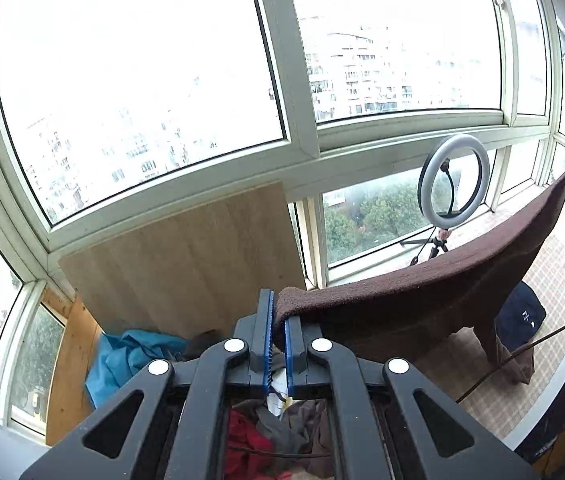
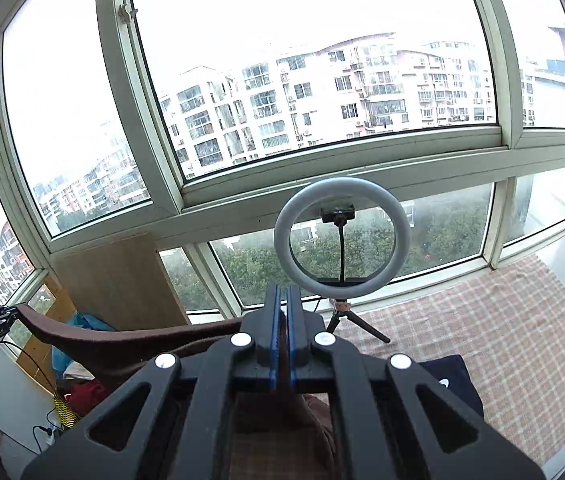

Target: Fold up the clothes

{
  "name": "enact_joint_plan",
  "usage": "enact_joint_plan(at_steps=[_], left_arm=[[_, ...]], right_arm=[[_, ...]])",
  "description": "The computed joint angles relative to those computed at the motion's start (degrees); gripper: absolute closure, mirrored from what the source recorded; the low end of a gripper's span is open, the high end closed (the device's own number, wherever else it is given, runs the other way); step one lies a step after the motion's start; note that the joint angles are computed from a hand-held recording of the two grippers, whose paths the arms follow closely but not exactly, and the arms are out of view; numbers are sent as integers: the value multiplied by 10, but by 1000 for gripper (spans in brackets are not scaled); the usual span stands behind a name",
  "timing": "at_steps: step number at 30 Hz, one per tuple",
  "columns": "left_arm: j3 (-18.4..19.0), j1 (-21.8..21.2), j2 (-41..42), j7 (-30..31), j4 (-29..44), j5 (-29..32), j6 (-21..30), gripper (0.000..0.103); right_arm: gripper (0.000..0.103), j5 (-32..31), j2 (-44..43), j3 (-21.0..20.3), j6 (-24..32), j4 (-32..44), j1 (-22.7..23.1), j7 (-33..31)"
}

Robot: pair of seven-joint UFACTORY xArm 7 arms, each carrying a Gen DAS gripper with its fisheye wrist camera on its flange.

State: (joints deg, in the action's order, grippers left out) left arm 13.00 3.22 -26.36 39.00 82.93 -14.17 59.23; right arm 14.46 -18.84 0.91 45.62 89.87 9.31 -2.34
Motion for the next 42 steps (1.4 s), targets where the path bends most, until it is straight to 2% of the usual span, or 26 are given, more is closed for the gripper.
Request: enact_joint_plan(at_steps=[2,3,5,8,10,12,13,16,20,24,25,26,27,30,32,34,35,36,37,39,42], left_arm=[[17,-12,-2,12,59,-10,1,99],[18,-5,-15,17,60,-10,4,99],[24,-7,-69,45,10,-7,7,99],[21,8,-164,76,-126,35,19,99],[21,32,-231,74,-239,63,25,99],[52,46,-274,81,-327,75,67,99],[62,64,-289,89,-375,95,69,99],[88,142,-286,102,-499,163,50,99],[121,225,-196,115,-574,196,-8,99],[126,252,-131,133,-570,163,-29,99],[120,256,-125,138,-567,154,-30,99],[114,259,-119,142,-564,146,-31,99],[109,261,-115,143,-560,138,-31,99],[100,261,-100,147,-544,116,-24,99],[95,261,-93,150,-537,107,-23,99],[89,261,-91,149,-535,102,-29,99],[88,261,-88,147,-534,99,-30,99],[87,257,-79,146,-524,93,-35,99],[86,253,-70,145,-514,86,-40,99],[90,244,-60,146,-492,66,-43,99],[100,227,-72,160,-455,33,-36,99]], right_arm=[[103,-11,5,-5,20,63,-5,-3],[103,3,-11,-13,30,58,-3,-17],[103,23,-56,-29,27,16,10,-43],[103,21,-156,-27,60,-134,26,-93],[102,28,-217,-25,84,-244,47,-120],[102,45,-258,-19,105,-351,72,-137],[102,53,-267,-12,109,-397,82,-143],[102,77,-222,9,67,-468,101,-139],[99,122,-99,21,-2,-497,133,-146],[91,104,19,61,-55,-446,151,-156],[84,105,41,68,-61,-435,160,-168],[72,97,59,80,-70,-427,167,-176],[67,87,78,91,-82,-419,174,-182],[65,64,139,115,-124,-390,188,-179],[63,36,189,125,-132,-356,190,-164],[63,-6,236,129,-140,-329,192,-154],[65,-19,254,130,-142,-319,191,-153],[72,-26,262,130,-147,-313,188,-154],[95,-10,266,124,-141,-306,188,-168],[95,72,253,137,-92,-282,149,-218],[96,166,144,107,-41,-299,117,-271]])
